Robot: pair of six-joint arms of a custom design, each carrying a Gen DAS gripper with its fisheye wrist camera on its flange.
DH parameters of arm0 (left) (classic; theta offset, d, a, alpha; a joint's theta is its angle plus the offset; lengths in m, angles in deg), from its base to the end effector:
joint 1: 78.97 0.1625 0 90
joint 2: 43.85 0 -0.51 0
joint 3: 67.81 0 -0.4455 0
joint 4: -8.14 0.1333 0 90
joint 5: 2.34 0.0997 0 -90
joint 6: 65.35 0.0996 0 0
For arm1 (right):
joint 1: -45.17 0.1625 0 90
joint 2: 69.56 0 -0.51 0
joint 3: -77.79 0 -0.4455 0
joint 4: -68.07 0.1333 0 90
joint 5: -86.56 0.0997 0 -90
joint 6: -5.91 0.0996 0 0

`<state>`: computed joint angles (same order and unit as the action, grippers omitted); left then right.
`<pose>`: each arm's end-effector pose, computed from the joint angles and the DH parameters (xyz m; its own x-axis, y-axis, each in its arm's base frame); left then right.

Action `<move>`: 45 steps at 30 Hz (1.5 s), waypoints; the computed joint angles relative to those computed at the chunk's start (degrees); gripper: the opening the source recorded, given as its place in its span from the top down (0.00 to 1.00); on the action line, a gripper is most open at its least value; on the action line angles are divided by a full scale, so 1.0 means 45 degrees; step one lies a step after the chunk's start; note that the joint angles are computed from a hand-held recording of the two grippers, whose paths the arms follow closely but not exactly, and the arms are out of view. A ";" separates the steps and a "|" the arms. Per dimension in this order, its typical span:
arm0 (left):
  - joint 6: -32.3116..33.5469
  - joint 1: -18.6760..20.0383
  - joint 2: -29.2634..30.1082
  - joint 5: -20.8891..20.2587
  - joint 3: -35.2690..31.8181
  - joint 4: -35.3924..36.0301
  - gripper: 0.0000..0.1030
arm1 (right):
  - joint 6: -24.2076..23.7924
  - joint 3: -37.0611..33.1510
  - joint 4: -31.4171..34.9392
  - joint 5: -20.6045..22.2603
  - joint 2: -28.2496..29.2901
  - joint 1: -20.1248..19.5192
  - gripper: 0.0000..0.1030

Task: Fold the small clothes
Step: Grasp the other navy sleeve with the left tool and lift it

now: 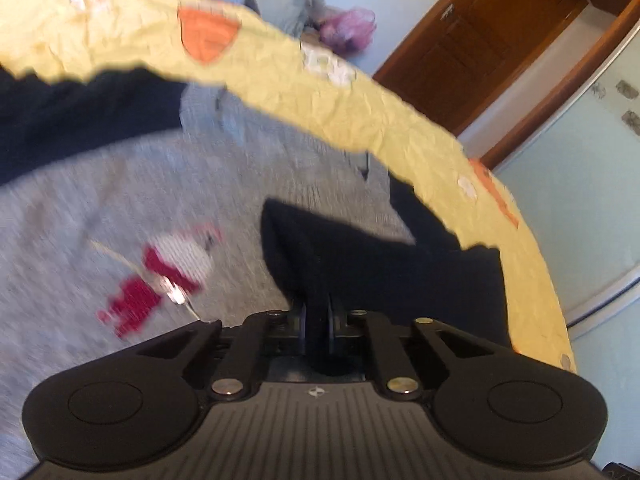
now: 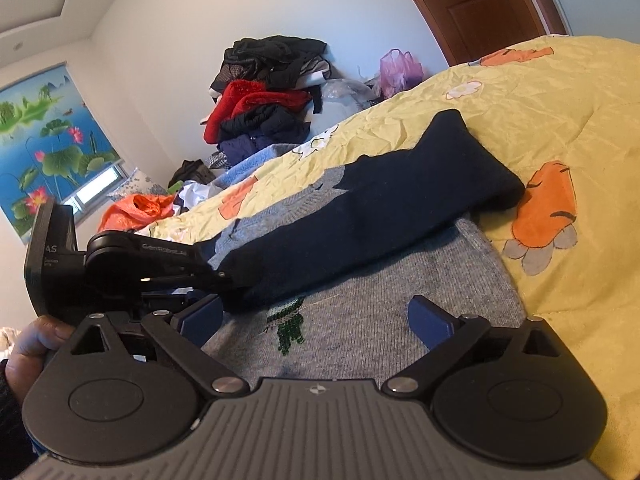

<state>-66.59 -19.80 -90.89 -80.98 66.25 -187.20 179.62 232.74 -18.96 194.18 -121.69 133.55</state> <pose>-0.1229 -0.5043 0.0295 -0.8839 0.4315 -0.1801 0.4675 0.8247 -0.3183 0.0952 -0.2812 0.0089 -0.9396 0.2864 0.1873 -0.0958 0.3052 -0.9474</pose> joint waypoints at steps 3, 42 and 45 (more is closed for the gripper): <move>0.0957 -0.0210 -0.0435 0.0213 0.0386 -0.1145 0.92 | 0.0040 0.0009 -0.0074 -0.0030 0.0022 -0.0031 0.06; 0.3860 0.1586 -0.0330 0.0338 0.1495 -0.4586 0.28 | -0.3758 -0.3083 0.5595 0.4462 -0.2172 0.1362 0.03; 0.3295 0.1834 -0.0613 0.0219 0.1285 -0.3786 0.70 | -0.4048 -0.3205 0.5596 0.4657 -0.2002 0.1335 0.03</move>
